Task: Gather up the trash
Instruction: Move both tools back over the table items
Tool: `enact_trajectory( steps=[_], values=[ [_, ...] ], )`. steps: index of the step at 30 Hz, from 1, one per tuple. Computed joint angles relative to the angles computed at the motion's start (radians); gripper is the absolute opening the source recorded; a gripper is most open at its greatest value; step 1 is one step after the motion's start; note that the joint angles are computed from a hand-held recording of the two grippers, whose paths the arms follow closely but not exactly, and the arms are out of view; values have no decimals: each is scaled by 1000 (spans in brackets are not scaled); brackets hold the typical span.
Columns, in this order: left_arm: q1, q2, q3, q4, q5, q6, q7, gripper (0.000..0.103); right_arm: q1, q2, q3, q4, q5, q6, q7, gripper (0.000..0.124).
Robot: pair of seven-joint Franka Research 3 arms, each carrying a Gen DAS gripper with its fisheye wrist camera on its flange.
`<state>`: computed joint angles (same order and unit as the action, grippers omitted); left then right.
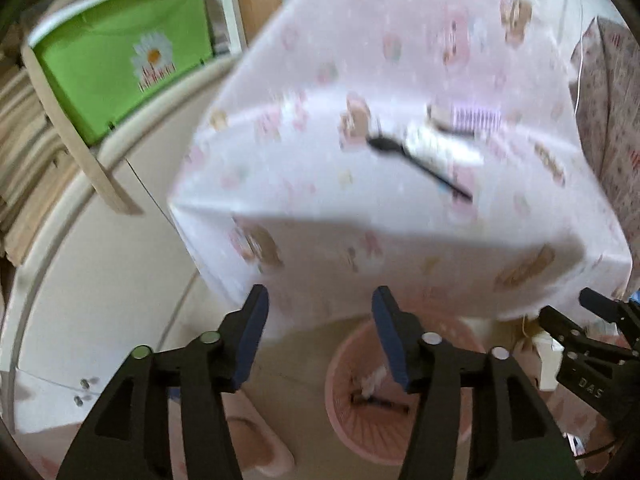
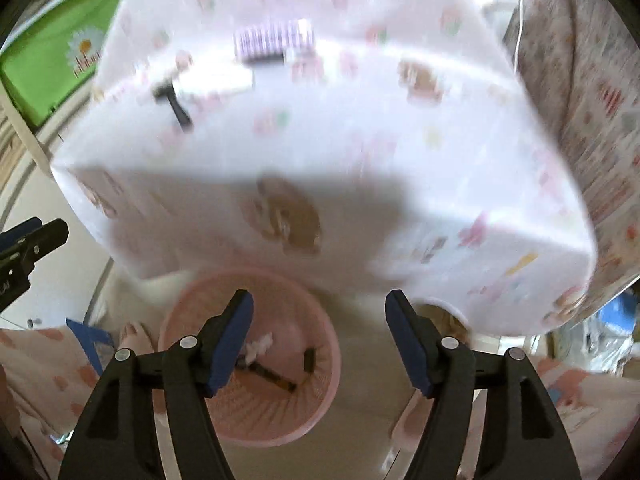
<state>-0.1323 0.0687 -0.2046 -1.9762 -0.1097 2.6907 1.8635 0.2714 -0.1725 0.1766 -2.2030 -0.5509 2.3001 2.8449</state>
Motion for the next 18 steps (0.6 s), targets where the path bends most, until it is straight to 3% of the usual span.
enact_trajectory(
  steps=[3,7,9,12,15,18],
  values=[
    [-3,-8,4,-12,42,69,-24,67,-2,-32,-4,-3,-3,29,-17,77],
    [-4,-20,5,-1,24,70,-72,77,-22,-64,1,1,5,60,-30,78],
    [0,-31,2,-4,-44,99,-43,77,-30,-70,-18,31,59,48,-109,87],
    [-4,-25,-1,33,-74,110,-5,87,-52,-80,-49,66,154,72,-216,88],
    [-4,0,-7,104,-79,91,42,91,-117,-105,-17,96,60,45,-164,88],
    [-3,33,-9,176,-59,55,33,93,-145,-98,-9,135,-10,12,-207,88]
  ],
)
